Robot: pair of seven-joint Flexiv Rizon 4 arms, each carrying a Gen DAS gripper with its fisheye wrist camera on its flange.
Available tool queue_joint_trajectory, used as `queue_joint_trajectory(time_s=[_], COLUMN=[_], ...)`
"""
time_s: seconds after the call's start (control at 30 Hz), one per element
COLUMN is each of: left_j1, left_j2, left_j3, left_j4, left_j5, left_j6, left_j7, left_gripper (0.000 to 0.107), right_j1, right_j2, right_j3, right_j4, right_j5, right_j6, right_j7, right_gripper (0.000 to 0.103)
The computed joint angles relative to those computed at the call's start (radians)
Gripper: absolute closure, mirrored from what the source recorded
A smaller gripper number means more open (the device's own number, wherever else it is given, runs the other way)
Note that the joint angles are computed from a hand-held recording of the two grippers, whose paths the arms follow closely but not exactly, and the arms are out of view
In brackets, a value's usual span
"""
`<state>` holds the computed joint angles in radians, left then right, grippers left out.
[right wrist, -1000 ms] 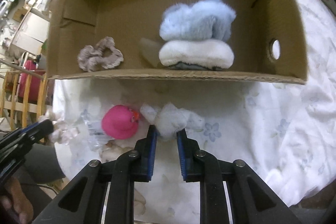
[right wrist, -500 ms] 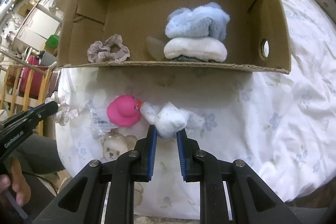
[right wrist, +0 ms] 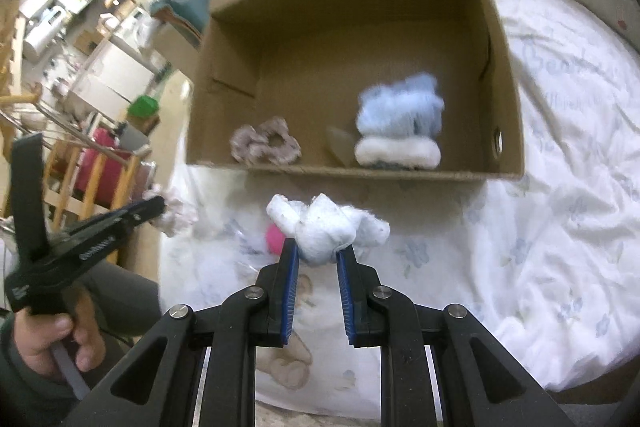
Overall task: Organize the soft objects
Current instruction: 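Carry the lace flower and white sock into the box and open both tools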
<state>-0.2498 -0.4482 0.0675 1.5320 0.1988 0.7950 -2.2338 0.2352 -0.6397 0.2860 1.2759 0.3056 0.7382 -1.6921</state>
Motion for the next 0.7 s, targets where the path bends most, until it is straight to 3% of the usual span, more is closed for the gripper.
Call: queue_joint_trajectory(time_s=[0.37,0.7], left_j1=[0.021,0.032], left_j2=[0.004,-0.102], left_j3=[-0.020,-0.012], left_j4=[-0.095,-0.285], left_j5=[-0.035,-0.066], left_j6=[0.046,0.008], left_j7=[0.062,0.154], left_gripper=[0.099,0.099], right_j1=[-0.047,-0.027], right_j2=[0.019,-0.057], right_j3=[0.027,-0.009], right_j4=[-0.083,-0.236], right_j5=[0.107,0.068], right_j6=[0.021,0.008], right_j7=[-0.040,-0.016], right_gripper=[0.082,0.082])
